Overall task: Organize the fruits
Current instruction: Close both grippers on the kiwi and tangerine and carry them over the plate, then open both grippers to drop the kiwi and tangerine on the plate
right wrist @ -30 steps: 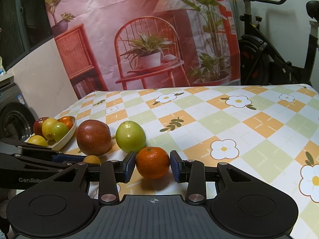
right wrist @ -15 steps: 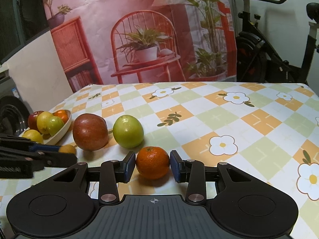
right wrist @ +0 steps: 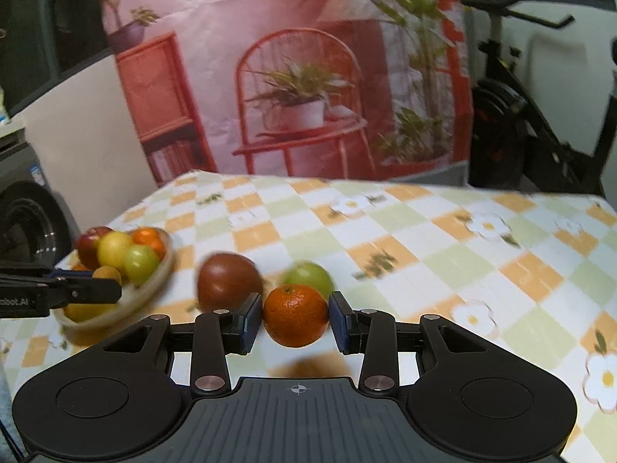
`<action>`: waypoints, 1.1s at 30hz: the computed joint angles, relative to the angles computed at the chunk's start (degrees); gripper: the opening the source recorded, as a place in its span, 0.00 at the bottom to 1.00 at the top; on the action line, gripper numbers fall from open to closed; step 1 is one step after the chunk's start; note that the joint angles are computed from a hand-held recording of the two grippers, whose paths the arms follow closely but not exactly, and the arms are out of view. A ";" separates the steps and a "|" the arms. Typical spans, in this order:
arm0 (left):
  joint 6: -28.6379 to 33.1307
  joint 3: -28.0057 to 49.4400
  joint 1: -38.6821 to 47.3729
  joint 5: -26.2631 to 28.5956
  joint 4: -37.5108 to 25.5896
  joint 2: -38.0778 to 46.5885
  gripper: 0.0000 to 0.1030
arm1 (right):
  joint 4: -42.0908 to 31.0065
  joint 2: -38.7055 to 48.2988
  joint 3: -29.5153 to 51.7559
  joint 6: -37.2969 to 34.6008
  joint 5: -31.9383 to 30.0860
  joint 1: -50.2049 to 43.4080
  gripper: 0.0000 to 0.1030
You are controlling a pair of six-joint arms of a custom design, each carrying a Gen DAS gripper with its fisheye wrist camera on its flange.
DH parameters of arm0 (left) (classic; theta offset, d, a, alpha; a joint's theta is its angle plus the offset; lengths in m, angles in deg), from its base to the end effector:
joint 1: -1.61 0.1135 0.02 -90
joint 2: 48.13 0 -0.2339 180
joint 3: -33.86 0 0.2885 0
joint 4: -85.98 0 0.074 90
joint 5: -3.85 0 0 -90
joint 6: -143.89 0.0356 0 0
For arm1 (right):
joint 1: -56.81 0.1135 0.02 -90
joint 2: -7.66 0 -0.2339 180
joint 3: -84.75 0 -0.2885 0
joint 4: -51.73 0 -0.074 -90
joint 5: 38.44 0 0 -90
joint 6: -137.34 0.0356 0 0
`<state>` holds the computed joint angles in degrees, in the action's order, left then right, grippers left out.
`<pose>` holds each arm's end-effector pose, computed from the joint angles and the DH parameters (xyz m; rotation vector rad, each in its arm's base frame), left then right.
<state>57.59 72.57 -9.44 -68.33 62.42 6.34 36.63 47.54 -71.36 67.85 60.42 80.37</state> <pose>0.2386 -0.0577 0.1571 0.4535 2.2053 -0.4194 0.1959 0.0794 0.1276 0.0363 2.1200 0.2967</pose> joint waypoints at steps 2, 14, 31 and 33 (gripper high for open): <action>0.53 0.01 3.31 2.09 -1.03 -0.99 0.27 | 0.96 3.49 2.89 -0.16 0.96 2.06 0.34; 3.78 5.14 21.33 10.65 -3.08 4.56 0.27 | 6.24 32.00 23.97 -2.03 2.24 12.59 0.34; 4.81 11.26 21.86 9.04 0.80 17.40 0.27 | 1.95 54.07 43.42 -5.94 -0.40 16.00 0.34; 4.74 11.60 21.89 8.76 0.92 18.08 0.27 | 1.90 54.33 43.54 -6.05 -0.68 15.88 0.34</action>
